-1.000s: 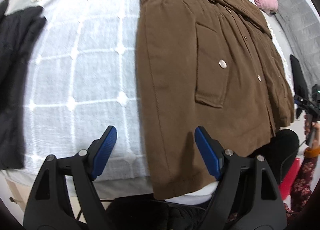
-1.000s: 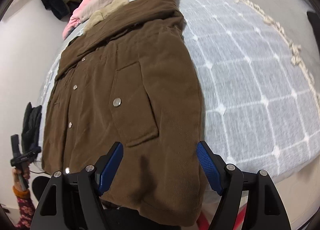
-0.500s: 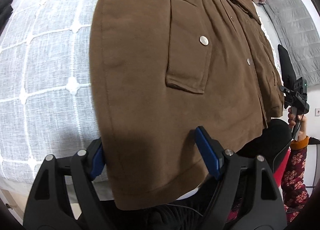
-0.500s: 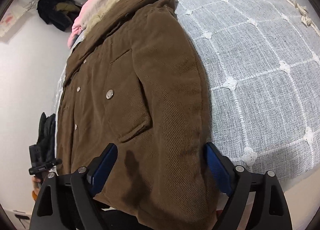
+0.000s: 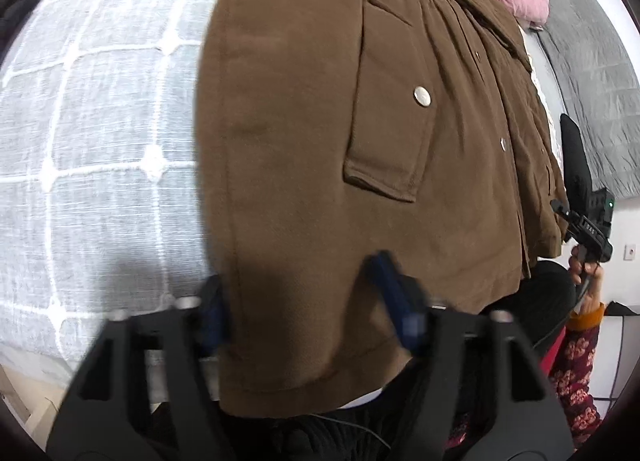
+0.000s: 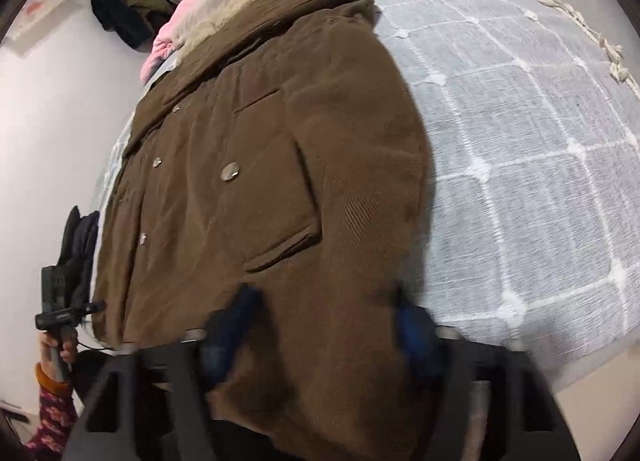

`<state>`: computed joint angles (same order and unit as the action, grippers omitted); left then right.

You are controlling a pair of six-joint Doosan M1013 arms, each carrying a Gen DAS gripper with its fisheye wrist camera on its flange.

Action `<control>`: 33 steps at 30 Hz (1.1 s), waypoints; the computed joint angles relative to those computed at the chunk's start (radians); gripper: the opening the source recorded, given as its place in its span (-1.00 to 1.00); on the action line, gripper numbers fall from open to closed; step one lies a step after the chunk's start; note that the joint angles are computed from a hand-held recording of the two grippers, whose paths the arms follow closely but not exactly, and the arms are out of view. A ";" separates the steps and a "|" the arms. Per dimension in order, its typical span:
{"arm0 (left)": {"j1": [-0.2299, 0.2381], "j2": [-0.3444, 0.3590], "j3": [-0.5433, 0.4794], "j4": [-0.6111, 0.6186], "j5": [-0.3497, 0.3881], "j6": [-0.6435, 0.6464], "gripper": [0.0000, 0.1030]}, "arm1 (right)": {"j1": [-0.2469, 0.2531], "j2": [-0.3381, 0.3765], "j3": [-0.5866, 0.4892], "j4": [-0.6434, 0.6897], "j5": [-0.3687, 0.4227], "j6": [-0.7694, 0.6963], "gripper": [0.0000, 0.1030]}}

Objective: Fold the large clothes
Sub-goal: 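Move both tools to the coat hem and grasp it, then lift the hem with both tools and fold it toward the fur collar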

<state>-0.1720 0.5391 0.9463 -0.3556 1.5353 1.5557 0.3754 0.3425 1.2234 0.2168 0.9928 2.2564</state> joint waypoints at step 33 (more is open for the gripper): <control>0.089 -0.347 0.226 -0.759 -0.586 0.604 -0.85 | 0.057 -0.233 0.129 1.233 -0.791 -1.346 -0.82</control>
